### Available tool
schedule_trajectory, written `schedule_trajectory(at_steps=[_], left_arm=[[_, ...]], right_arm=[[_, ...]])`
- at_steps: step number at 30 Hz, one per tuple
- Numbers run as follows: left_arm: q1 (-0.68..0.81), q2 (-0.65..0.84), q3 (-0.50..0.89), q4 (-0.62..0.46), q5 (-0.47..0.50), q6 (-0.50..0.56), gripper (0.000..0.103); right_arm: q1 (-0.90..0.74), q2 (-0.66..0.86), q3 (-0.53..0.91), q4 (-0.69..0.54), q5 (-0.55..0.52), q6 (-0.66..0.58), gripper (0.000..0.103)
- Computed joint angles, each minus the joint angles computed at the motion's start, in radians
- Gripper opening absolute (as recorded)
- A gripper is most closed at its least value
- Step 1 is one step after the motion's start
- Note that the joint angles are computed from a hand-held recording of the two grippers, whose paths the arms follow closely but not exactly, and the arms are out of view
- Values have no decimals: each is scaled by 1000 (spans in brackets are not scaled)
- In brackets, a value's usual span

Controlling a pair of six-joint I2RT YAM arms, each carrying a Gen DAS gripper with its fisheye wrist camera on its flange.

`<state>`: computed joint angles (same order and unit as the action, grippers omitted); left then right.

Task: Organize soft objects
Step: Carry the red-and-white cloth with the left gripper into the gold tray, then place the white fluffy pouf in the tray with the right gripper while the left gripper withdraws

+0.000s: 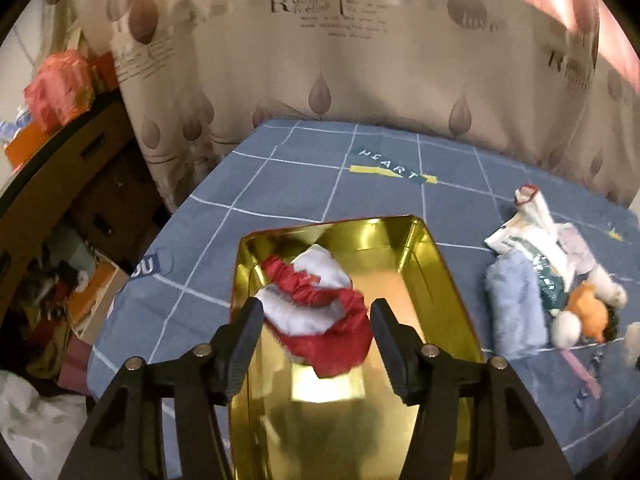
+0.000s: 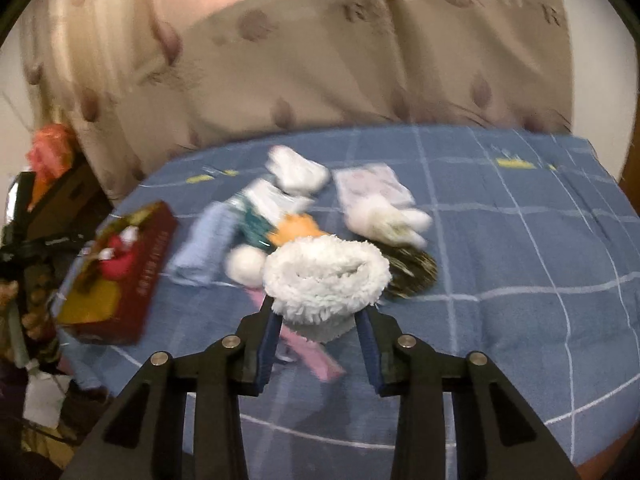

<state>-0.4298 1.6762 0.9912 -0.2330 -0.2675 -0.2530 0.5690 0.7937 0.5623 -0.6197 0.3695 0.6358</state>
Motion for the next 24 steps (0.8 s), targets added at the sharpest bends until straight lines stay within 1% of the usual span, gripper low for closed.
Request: schedule_trajectory(at_steps=[2,5,8,9,11,14,17,18,20,22,23,24], left_arm=[[-14,-62,-42,-22,-28,-33,59],[-31,-130,-92,-80,-53,-84,59],[-42,-227,-186,-101,-69,-143,59],[-42,-256,-214,-97,-68,-160,59],[-42,-311,-272,-86,-75,-195,59],[-51,-371,-330,-63,-122,-222,59],[-51,-376,-336,-52,-172,-208,59],[-52,-378,-341,-44,-182,-202,59],[-39,-387,-350,-35,-180,-191,59],[-19,-387,-360,-18,-157,-184,59],[-12,-379,-360,-17,-147,-184,59],[-5,-372,-358,-18,-138,-184,59]], right_arm=[[36,46,45,33,-25,-2,34],[92,174,126,124,-69,-26,34],[126,351,225,233,-116,-91,34],[130,420,261,274,-154,-111,34],[130,578,375,312,-216,-153,34],[126,779,538,316,-285,-185,34],[122,995,747,252,-332,-212,34],[122,1043,793,239,-334,-220,34],[117,1167,932,166,-318,-255,34],[101,1253,1036,105,-348,-263,34],[99,1297,1092,70,-337,-272,34],[98,1322,1117,53,-334,-278,34]])
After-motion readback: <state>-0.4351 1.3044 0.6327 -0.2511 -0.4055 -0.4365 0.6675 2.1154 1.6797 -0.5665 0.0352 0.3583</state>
